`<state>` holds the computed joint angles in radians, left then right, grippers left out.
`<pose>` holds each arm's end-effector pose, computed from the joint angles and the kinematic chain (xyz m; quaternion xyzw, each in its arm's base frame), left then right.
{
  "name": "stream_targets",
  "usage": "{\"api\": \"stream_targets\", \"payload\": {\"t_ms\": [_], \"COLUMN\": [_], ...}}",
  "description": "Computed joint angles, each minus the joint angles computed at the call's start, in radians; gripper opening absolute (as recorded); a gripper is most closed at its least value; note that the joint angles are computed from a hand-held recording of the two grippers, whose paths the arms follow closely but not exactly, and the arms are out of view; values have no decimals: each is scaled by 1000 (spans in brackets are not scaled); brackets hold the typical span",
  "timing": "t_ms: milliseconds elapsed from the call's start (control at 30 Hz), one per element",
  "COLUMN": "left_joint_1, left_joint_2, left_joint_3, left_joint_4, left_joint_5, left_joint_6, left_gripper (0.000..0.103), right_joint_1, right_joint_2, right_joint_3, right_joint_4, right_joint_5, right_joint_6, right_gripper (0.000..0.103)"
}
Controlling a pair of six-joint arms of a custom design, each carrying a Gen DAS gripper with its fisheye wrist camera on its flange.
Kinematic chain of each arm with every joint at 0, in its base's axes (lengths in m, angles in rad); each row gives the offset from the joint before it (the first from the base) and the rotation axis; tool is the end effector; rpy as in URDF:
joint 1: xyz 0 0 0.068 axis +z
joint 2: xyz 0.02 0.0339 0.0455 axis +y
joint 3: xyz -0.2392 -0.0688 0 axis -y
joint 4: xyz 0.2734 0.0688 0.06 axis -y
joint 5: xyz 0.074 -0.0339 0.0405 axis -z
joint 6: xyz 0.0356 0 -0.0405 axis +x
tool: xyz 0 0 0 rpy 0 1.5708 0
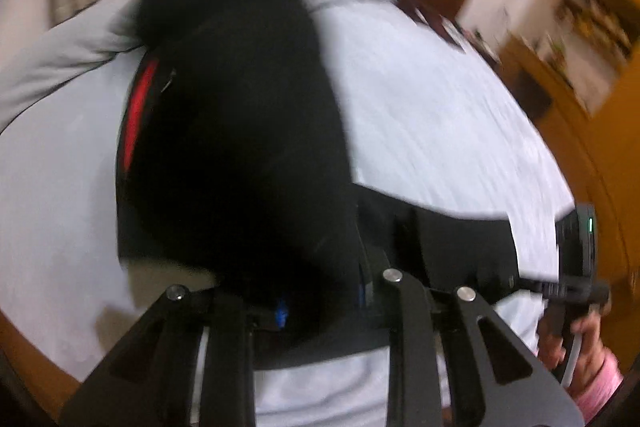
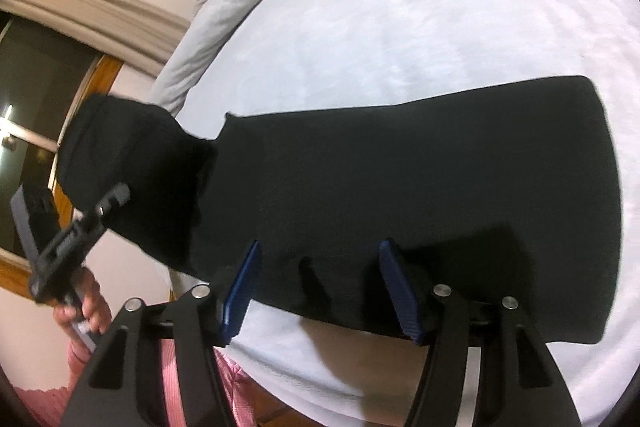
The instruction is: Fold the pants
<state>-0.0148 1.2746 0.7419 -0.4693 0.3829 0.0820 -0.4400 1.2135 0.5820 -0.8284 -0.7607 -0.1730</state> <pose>0.2736 -0.0174 0.1649 0.0989 0.9386 -0.1733 0.2814 0.1946 -0.0645 0.1254 0.1030 0.9216 0.3379 0.1609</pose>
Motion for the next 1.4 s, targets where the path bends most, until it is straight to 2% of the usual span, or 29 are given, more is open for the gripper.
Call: {"api": "stream_targets", "payload": {"t_ms": [100, 200, 267, 333, 433, 500, 567, 633, 700, 800, 900, 1000, 1067, 1200, 1333, 1367, 1400], "left_joint_1": [-100, -167, -165, -166, -145, -64, -2, 36, 50, 67, 51, 35, 15, -16, -70, -80, -84], "left_joint_2": [65, 153, 218, 241, 210, 200, 193, 189, 224, 309, 377, 446, 439, 436, 420, 407, 400], "left_joint_3": [6, 33, 72, 86, 76, 90, 96, 91, 106, 153, 173, 200, 179, 150, 122, 109, 102], "left_joint_4": [2, -8, -63, -114, -148, -197, -202, -164, -127, -132, -137, -148, -127, -91, -69, -59, -58], "left_joint_5": [-52, -84, 1, 48, 93, 209, 245, 181, 28, -58, -90, -71, -84, -136, -184, -198, -202], "left_joint_6": [10, 17, 21, 44, 75, 100, 77, 34, -31, -70, -92, -71, -79, -51, -42, -43, -51], "left_gripper": [25, 34, 55, 60, 77, 80, 85, 85, 85, 85, 85, 85, 89, 91, 96, 96, 96], "right_joint_1": [-43, -61, -66, -65, -59, -47, -37, -22, 2, 65, 153, 228, 275, 272, 278, 284, 307], "right_joint_2": [42, 70, 89, 103, 119, 118, 128, 129, 119, 93, 86, 138, 204, 322, 322, 312, 318], "right_joint_3": [9, 15, 23, 30, 37, 42, 56, 76, 93, 132, 171, 206, 228, 225, 200, 193, 198], "right_joint_4": [5, 13, 15, 20, 30, 29, 24, 10, -4, -13, -12, -12, 5, 42, 106, 121, 140], "right_joint_5": [1, 19, 17, 17, 13, 10, 8, -6, -14, -12, 34, 85, 131, 101, 82, 63, 39], "right_joint_6": [-12, -25, -33, -33, -24, -10, -2, 6, 21, 63, 108, 126, 162, 185, 218, 214, 222], "right_gripper": [62, 61, 62, 62, 64, 69, 73, 73, 80, 85, 90, 92, 92, 100, 99, 85, 63]}}
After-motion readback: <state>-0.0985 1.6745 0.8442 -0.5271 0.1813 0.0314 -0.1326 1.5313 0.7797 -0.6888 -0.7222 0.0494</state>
